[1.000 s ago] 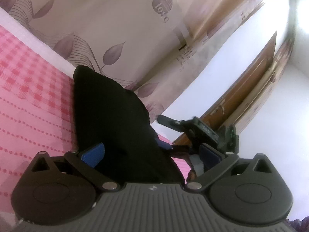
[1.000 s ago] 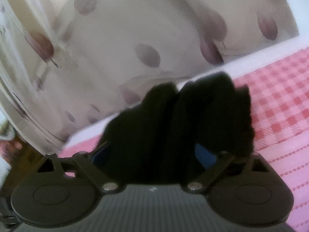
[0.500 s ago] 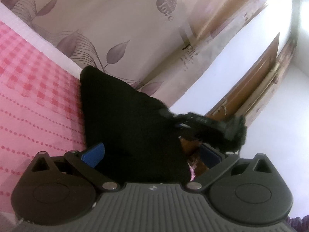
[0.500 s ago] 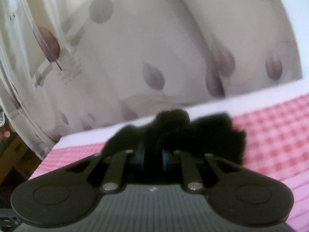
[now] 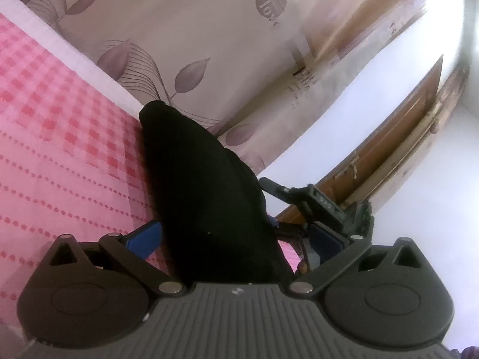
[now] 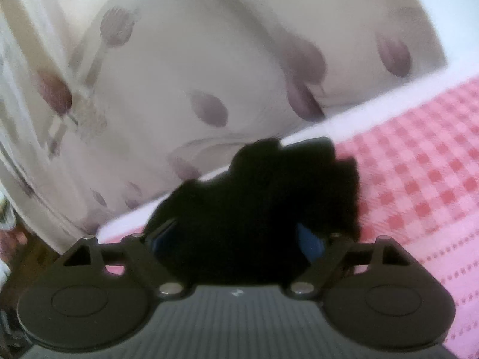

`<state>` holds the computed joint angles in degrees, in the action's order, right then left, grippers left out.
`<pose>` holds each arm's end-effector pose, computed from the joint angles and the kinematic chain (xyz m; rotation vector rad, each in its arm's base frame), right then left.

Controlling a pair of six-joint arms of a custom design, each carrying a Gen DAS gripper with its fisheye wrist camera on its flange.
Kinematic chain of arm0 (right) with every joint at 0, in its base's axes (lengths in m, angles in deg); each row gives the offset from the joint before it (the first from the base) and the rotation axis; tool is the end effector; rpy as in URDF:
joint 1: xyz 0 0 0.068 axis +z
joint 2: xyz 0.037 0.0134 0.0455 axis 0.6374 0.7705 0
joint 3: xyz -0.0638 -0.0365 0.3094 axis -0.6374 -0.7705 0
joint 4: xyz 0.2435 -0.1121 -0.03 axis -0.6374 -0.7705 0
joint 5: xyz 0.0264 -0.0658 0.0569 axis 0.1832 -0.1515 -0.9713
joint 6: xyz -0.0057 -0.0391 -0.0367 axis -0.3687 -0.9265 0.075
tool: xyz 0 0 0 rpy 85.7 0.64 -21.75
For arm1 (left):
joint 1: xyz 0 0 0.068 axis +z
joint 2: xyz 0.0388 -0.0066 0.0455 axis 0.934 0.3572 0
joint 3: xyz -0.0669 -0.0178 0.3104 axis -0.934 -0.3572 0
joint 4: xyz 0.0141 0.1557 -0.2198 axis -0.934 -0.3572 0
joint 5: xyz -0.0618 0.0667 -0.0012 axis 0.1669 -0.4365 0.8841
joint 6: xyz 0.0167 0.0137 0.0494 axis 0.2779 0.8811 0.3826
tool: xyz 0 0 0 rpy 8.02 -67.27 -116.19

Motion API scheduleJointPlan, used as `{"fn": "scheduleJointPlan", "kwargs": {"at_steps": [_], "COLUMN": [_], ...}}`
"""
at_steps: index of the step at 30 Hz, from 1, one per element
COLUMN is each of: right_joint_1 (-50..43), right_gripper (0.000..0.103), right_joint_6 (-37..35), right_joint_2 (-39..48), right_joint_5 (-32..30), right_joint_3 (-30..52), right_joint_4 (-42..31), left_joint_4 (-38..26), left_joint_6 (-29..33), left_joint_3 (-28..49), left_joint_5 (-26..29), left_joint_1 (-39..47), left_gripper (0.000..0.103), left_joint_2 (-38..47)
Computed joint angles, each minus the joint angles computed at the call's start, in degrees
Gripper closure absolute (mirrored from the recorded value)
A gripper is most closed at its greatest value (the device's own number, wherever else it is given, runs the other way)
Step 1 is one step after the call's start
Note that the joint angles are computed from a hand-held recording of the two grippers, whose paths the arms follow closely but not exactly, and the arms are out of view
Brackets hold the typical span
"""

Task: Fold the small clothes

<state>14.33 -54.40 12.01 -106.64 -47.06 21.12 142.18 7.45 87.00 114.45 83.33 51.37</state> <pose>0.2443 -0.0927 0.1415 0.4077 1.9118 0.5676 0.3398 0.0502 0.0122 0.3923 1.8353 -1.3926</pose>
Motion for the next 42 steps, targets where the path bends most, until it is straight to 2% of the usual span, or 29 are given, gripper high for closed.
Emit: {"fn": "scheduleJointPlan", "kwargs": {"at_steps": [2, 5, 9, 11, 14, 15, 16, 18, 19, 20, 21, 23, 24, 26, 28, 29, 30, 31, 33, 34, 36, 38, 40, 41, 42], "right_joint_1": [3.02, 3.82, -2.79, -7.55, -11.41, -12.02, -12.49, -15.72, -18.17, -19.95, -22.44, -26.86, -28.78, -30.02, -27.44, -25.57, -22.72, -20.71, -17.1, -15.17, -12.37, -12.6, -15.22, -17.14, -20.79], "right_gripper": [0.086, 0.087, 0.088, 0.088, 0.086, 0.086, 0.078, 0.052, 0.043, 0.028, 0.022, 0.021, 0.021, 0.021, 0.023, 0.037, 0.079, 0.082, 0.083, 0.084, 0.084, 0.084, 0.084, 0.083, 0.084], "right_joint_6": [-3.77, -10.16, -16.68, -17.29, -15.46, -14.19, -10.96, -3.09, 1.53, 4.4, 5.94, 4.51, 1.71, -5.87, -13.36, -15.61, -15.64, -13.83, -6.72, -4.46, 5.55, 9.99, 2.69, -0.03, -3.14], "right_joint_2": [-1.98, -5.89, -15.03, -14.36, -5.81, -2.34, -0.08, 3.54, 5.33, 6.1, 6.43, 5.28, 3.52, -1.79, -6.54, -7.46, -6.79, -4.86, -4.29, -6.31, -3.97, -0.9, -0.25, 2.79, 6.96], "right_joint_5": [5.06, 9.1, 5.74, 0.44, -7.53, -9.71, -9.54, -13.77, -16.57, -17.62, -19.08, -22.93, -24.69, -26.06, -21.68, -18.8, -15.85, -15.61, -14.38, -14.58, -19.64, -21.55, -18.29, -18.65, -23.23], "right_joint_3": [2.66, 3.68, 6.23, 8.18, 10.64, 10.51, 8.76, 5.61, 3.3, 0.94, -1.86, -5.95, -7.61, -9.25, -10.41, -10.65, -10.73, -9.73, -11.9, -12.95, -14.09, -15.37, -14.63, -13.18, -10.76], "right_joint_4": [-7.99, -12.89, -22.92, -25.79, -27.24, -25.38, -20.09, -9.43, -2.5, 2.92, 7.8, 10.41, 8.21, -1.03, -9.34, -11.26, -11.12, -11.46, -2.63, -0.83, 9.87, 17.6, 10.13, 6.54, 0.99], "left_joint_4": [-0.83, -0.58, -2.79, -2.86, -3.97, -4.01, -4.09, -4.62, -4.73, -4.06, -2.5, -0.95, -1.16, -0.97, -0.24, 0.56, 0.64, 0.66, 1.91, 2.99, 4.12, 3.76, 4.2, 4.41, 3.96], "left_joint_6": [0.74, 2.06, 5.32, 5.86, 7.4, 7.52, 7.48, 7.37, 7.17, 6.27, 4.91, 3.87, 3.98, 4.35, 4.22, 3.61, 3.35, 3.04, 1.5, 0.51, -0.54, -0.02, 0.01, -0.2, 0.03], "left_joint_3": [0.02, -0.42, -0.76, -0.89, -1.03, -1.1, -1.07, -0.9, -0.84, -0.77, -0.85, -0.95, -0.92, -1.22, -1.6, -1.75, -1.76, -1.73, -1.92, -2.03, -2.2, -2.39, -2.64, -2.64, -2.54], "left_joint_5": [0.19, 0.54, 1.0, 1.16, 0.91, 0.8, 0.68, 0.33, 0.09, -0.13, -0.26, -0.12, -0.25, -0.55, -1.18, -1.53, -1.77, -2.08, -2.98, -3.26, -3.65, -4.12, -4.52, -4.57, -4.48], "left_joint_1": [-0.02, -0.04, -0.3, -0.38, -0.6, -0.56, -0.49, -0.3, -0.25, -0.25, -0.2, -0.14, -0.23, -0.34, -0.43, -0.5, -0.44, -0.41, -0.31, -0.2, -0.07, -0.03, 0.0, -0.07, -0.14], "left_gripper": [0.0, 0.0, 0.0, 0.0, 0.0, 0.0, 0.0, 0.0, 0.0, 0.0, 0.0, 0.0, 0.0, 0.0, 0.0, 0.0, 0.0, 0.0, 0.0, 0.0, 0.0, 0.0, 0.0, 0.0, 0.0], "left_joint_2": [-0.16, -0.24, -0.84, -0.86, -1.12, -1.13, -1.11, -1.1, -1.08, -0.97, -0.68, -0.34, -0.51, -0.67, -0.73, -0.65, -0.65, -0.62, -0.48, -0.23, 0.02, -0.17, -0.24, -0.24, -0.33]}}
